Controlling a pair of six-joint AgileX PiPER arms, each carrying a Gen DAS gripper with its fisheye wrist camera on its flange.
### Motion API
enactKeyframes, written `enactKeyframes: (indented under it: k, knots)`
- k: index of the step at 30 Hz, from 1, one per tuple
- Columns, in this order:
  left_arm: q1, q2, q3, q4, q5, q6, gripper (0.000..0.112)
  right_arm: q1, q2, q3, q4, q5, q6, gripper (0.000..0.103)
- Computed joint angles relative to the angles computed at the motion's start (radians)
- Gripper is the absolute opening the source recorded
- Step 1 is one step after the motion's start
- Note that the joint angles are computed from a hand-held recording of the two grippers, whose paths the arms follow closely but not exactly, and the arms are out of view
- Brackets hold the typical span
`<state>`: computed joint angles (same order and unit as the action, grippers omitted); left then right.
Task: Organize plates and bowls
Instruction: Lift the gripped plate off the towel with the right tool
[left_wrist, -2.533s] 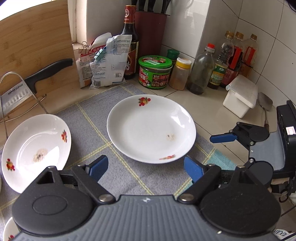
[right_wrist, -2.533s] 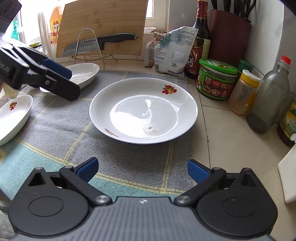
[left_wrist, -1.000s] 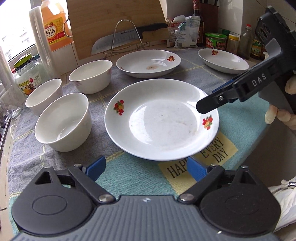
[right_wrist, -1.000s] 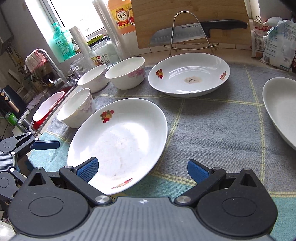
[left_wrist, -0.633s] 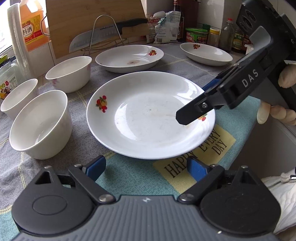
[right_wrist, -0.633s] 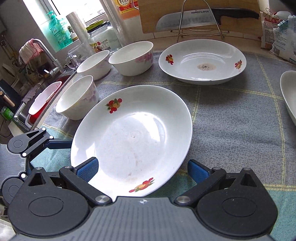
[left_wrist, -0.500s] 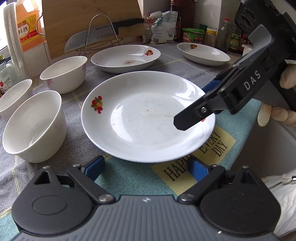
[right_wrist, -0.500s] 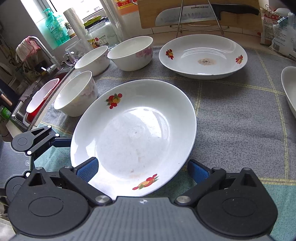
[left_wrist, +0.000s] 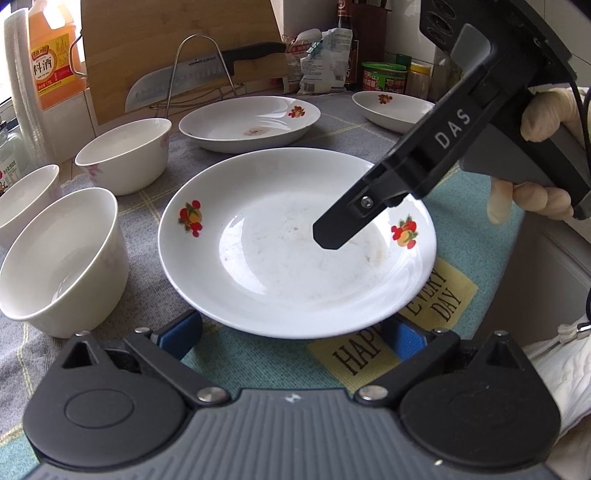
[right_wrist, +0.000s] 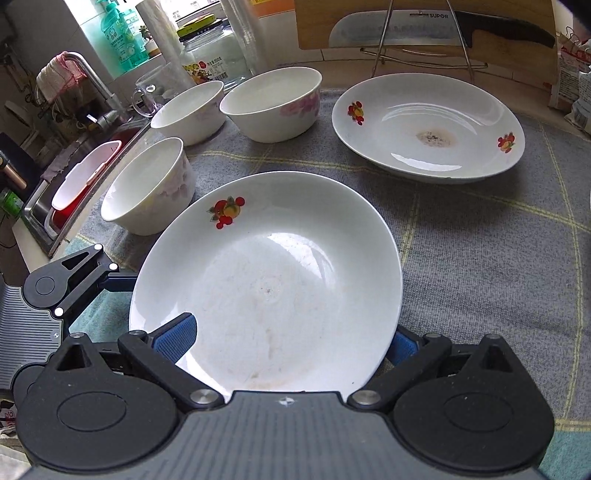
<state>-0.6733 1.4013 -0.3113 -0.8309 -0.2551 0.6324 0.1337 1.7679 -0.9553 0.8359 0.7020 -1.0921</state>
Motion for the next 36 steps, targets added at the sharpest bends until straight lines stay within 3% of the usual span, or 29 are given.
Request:
enactKeyframes:
  k: [8, 13, 27, 36]
  knots:
    - [-0.015, 0.008, -0.008, -0.068, -0.012, 0.046, 0.103, -0.006, 0.066, -0.141, -0.117, 0.098, 0.059, 0.103]
    - [-0.025, 0.010, -0.004, -0.078, -0.027, 0.041, 0.103, -0.026, 0.138, -0.242, -0.136, 0.206, 0.053, 0.103]
    - [-0.009, 0.001, 0.010, -0.014, -0.034, -0.002, 0.103, -0.017, 0.264, -0.444, -0.161, 0.355, 0.090, 0.103]
    - [0.050, -0.004, 0.008, 0.188, 0.009, -0.114, 0.102, -0.003, 0.303, -0.515, -0.185, 0.397, 0.123, 0.103]
